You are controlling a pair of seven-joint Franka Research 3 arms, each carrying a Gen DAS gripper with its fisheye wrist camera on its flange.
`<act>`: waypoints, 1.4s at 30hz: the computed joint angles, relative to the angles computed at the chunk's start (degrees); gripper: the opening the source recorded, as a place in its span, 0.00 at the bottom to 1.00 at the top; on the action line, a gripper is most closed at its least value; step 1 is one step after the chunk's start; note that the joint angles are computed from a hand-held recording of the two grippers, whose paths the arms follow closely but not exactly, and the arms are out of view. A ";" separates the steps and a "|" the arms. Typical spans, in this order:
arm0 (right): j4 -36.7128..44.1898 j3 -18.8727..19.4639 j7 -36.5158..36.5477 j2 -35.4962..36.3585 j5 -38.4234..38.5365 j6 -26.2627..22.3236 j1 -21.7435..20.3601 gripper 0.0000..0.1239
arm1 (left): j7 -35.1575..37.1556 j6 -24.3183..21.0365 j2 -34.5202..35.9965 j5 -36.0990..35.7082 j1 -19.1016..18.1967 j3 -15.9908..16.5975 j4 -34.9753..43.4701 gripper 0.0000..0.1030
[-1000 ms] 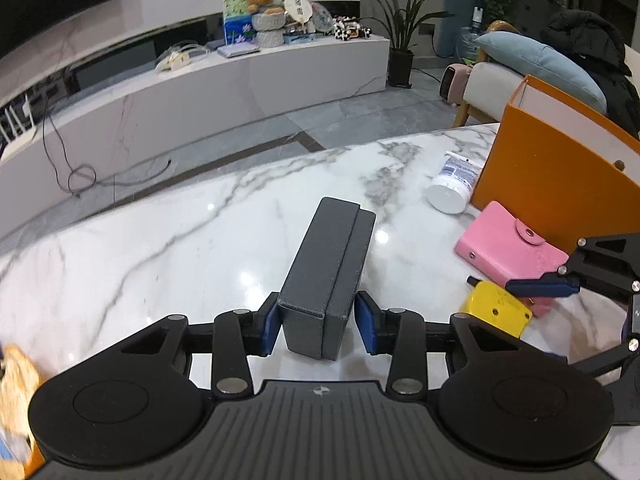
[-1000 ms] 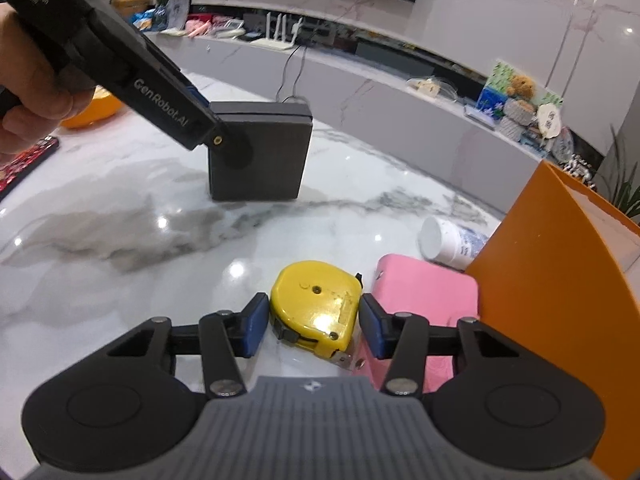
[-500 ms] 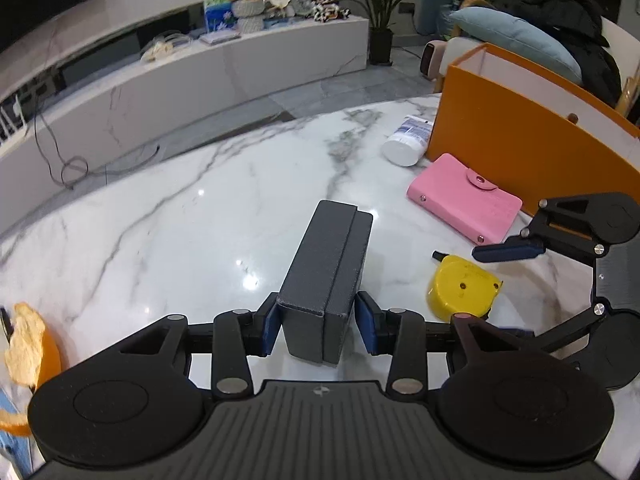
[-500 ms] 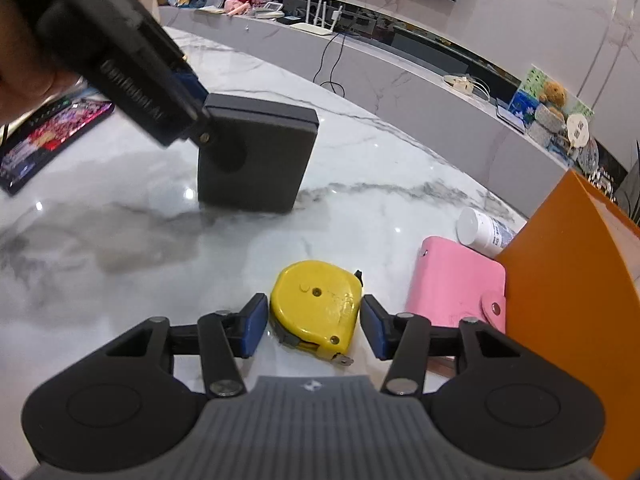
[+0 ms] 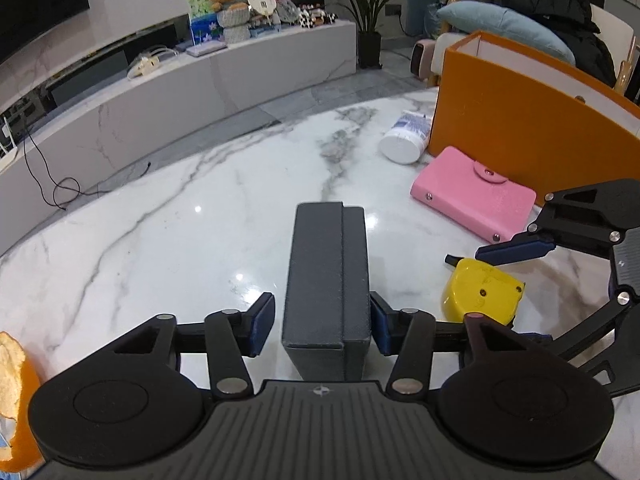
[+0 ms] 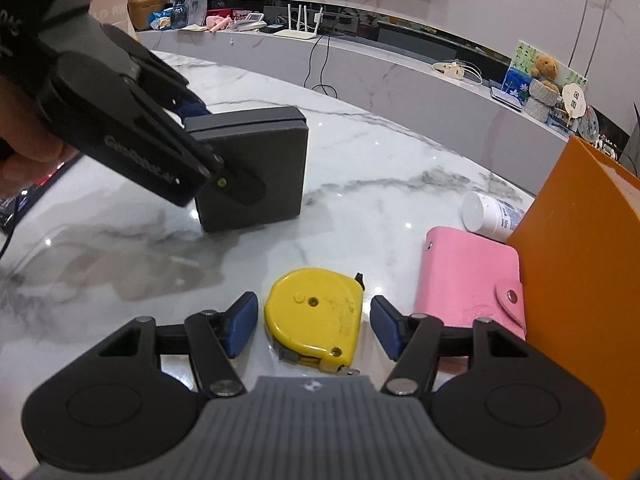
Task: Organize objects
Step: 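Close the left tool on the dark grey box while the right tool grasps the yellow tape measure, then carry the grey box and tape measure over the orange box with both tools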
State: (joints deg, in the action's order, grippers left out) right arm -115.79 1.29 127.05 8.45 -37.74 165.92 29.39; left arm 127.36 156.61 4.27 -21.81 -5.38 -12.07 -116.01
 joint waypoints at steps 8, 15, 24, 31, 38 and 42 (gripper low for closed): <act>-0.42 1.43 -6.07 -0.74 6.20 -1.10 -1.12 0.44 | -2.68 -3.03 -0.59 4.29 -0.88 0.01 0.17 0.38; -0.94 2.01 -8.45 -1.81 9.02 -3.23 -1.42 0.44 | -6.34 -4.15 -1.38 4.88 -1.60 0.33 -0.03 0.38; -1.20 3.44 -9.96 -3.61 13.44 -7.65 -2.62 0.44 | -15.52 -1.58 -5.07 8.67 -3.59 0.69 -3.44 0.38; -2.58 4.25 -6.48 -6.63 10.65 -8.73 -3.91 0.44 | -22.35 1.14 -9.65 12.53 -5.64 1.17 -8.34 0.38; -4.27 5.74 -2.56 -10.41 6.81 -7.25 -6.40 0.44 | -33.22 4.34 -13.79 14.64 -7.69 1.70 -10.76 0.38; -5.64 6.98 2.26 -13.55 2.35 -5.73 -8.87 0.44 | -36.32 5.38 -14.64 15.72 -9.50 1.84 -10.04 0.38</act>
